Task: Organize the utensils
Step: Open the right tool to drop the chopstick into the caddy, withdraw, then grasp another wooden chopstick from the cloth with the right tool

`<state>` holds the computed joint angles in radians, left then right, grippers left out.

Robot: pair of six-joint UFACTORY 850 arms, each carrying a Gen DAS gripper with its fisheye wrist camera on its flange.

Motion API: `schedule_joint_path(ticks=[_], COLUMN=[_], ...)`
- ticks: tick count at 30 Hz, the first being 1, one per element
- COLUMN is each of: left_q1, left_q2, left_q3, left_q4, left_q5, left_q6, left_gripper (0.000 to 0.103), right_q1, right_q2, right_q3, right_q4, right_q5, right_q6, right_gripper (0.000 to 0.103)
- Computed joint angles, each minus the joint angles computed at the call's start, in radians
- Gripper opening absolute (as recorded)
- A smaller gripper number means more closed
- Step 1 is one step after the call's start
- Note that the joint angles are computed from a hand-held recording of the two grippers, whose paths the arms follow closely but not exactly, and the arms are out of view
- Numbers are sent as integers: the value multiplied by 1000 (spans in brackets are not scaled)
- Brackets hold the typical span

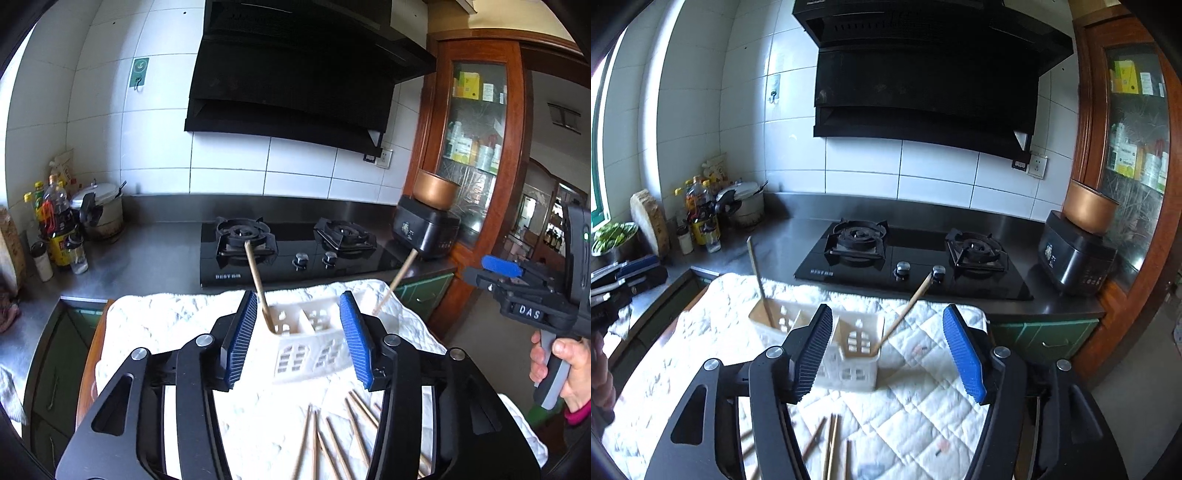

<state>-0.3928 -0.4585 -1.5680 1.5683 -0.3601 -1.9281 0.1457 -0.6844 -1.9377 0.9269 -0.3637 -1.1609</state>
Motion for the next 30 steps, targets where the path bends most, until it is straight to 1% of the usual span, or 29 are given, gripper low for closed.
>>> schedule_joint_path(ticks=[3, 7, 10, 12, 13, 15, 19, 20, 22, 26, 28, 30], left_q1=[-24, -51, -74, -88, -94, -105, -120, -124, -125, -121, -119, -114], left_q2=[62, 131, 168, 185, 191, 204, 215, 218, 222, 227, 225, 225], left_q3=[107, 233, 312, 356, 374, 413, 467, 482, 509, 554, 568, 582], left_q4=[58, 141, 192, 202, 201, 222, 208, 208, 218, 251, 254, 267], left_q5=[-25, -46, -73, -95, -101, -104, -122, -122, -116, -91, -88, -76], left_q6=[-85, -211, -296, -320, -325, -362, -370, -379, -411, -500, -519, -547], left_gripper=[49, 49, 49, 49, 49, 49, 49, 49, 49, 49, 49, 48], right_q1=[-15, -34, -48, -56, -61, -63, -62, -62, -60, -52, -49, -45], right_q2=[94, 174, 214, 227, 231, 238, 244, 241, 233, 217, 207, 199], right_q3=[188, 379, 498, 554, 580, 625, 698, 706, 718, 721, 719, 715], right_q4=[183, 336, 418, 434, 441, 465, 515, 507, 489, 435, 408, 382], right_q5=[25, 27, 23, 17, 16, 28, 49, 46, 47, 47, 43, 46], right_q6=[-221, -409, -500, -510, -516, -544, -590, -581, -559, -501, -470, -441], right_gripper=[60, 60, 60, 60, 58, 55, 47, 46, 38, 35, 27, 24])
